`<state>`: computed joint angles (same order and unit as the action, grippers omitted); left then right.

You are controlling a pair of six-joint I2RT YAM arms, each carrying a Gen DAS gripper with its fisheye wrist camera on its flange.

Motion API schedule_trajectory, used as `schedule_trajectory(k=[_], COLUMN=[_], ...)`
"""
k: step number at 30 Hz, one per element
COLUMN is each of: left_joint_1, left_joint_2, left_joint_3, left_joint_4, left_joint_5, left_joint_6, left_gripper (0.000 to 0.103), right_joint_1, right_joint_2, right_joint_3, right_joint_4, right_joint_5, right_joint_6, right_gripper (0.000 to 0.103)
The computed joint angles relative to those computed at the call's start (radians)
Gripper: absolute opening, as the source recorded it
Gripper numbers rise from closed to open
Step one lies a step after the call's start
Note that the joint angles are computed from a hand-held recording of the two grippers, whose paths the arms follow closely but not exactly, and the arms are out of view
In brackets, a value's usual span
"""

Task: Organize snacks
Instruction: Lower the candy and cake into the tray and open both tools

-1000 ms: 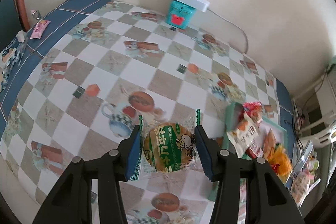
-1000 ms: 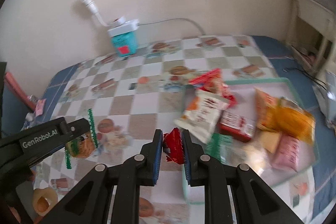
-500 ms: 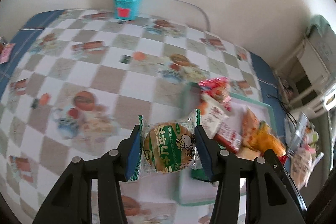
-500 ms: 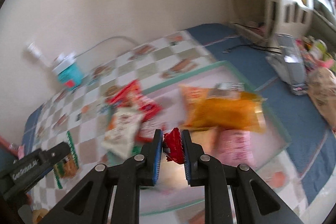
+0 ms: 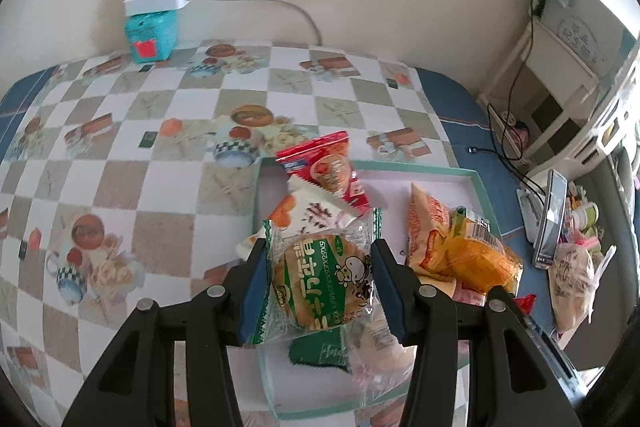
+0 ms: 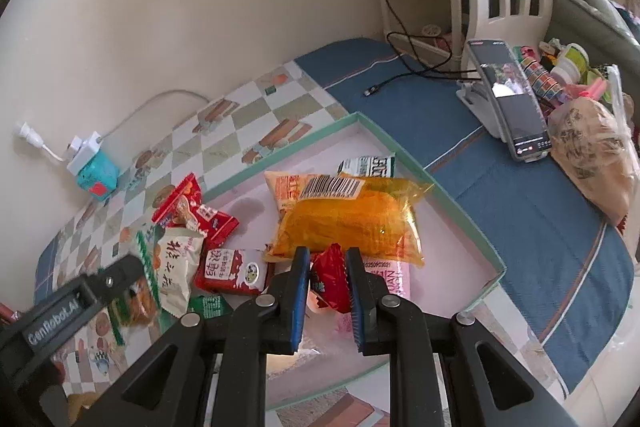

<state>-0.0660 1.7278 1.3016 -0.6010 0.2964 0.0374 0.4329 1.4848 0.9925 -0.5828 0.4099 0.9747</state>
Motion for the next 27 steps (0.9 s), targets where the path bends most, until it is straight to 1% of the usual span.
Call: schedule_trajectory(k=[8, 17, 19, 22, 27], left_joint_1=[-0.024, -0.042, -0.044, -0.040, -0.032], left_joint_2=[0.016, 0.031, 0.031, 0.028, 0.020], left_joint_3=[-0.020, -0.034, -0.033, -0.030, -0.026], left_joint_4=[0.042, 0.055, 0.055, 0.052, 0.031], left_joint_5=[0.002, -0.010, -0.013, 0.001, -0.003], left_joint_6=[0.010, 0.017, 0.019, 0.016, 0.017], left_gripper=[0.052, 0.052, 0.055, 0.065, 0.065], right_joint_1=[-0.030, -0.030, -0.031, -0.033, -0.037], right_joint_2=[0.075, 0.087, 0.087, 0.089, 0.095], right_joint_3=[-0.011, -0.016, -0.014, -0.010, -0.008], right_joint_4=[0.036, 0.033, 0.028, 0.018, 0.010], right_joint_5=[-0.101, -0.114, -0.116, -0.119, -0.128], right_joint_6=[-0.002, 0.000, 0.003, 0.005, 0.008], right_gripper=[0.020, 0.020, 0.020, 0.020, 0.020])
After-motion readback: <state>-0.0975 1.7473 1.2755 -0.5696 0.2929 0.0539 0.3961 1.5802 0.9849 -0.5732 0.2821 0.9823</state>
